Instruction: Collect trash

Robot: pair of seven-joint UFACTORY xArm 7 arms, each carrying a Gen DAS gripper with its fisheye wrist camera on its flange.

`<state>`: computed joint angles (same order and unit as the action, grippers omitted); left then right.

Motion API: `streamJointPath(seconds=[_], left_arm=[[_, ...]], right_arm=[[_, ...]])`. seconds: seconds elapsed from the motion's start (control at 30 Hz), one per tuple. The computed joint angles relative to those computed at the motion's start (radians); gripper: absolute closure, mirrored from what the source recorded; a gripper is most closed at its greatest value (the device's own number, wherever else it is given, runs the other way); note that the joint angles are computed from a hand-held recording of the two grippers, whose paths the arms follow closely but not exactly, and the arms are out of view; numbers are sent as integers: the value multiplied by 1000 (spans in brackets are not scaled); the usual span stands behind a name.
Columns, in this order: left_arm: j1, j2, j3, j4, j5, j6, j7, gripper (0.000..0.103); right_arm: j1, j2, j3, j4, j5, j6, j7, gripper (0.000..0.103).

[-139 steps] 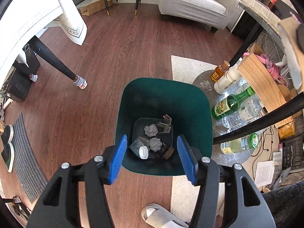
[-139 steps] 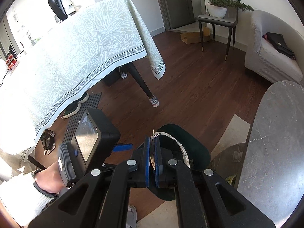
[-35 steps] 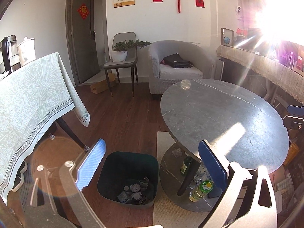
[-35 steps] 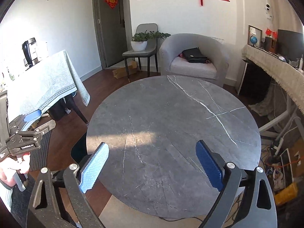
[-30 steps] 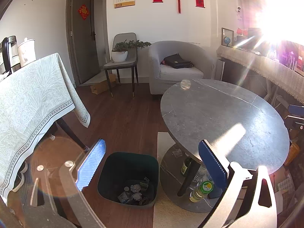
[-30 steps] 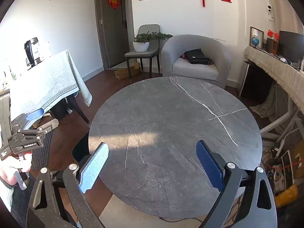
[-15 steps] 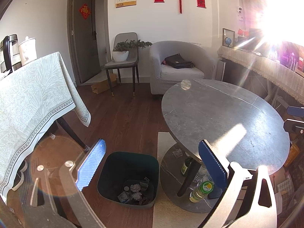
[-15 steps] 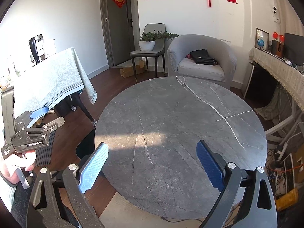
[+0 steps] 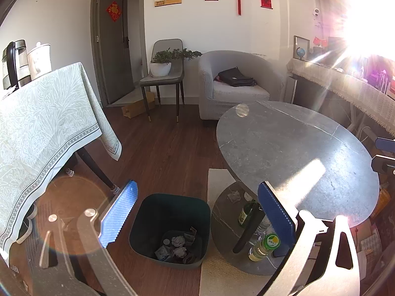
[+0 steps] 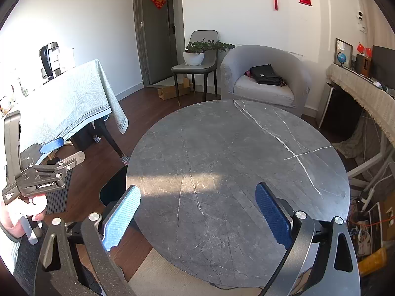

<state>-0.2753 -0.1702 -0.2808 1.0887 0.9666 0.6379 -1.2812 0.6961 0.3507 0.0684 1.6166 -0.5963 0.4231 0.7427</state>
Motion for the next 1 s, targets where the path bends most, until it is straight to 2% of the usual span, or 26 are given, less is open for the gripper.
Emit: streamJointPath(seconds=[1.0], left_arm=[[0, 3, 3, -2, -1, -4, 2, 3]], right_arm=[[9, 11, -3, 17, -1, 8, -3, 7]])
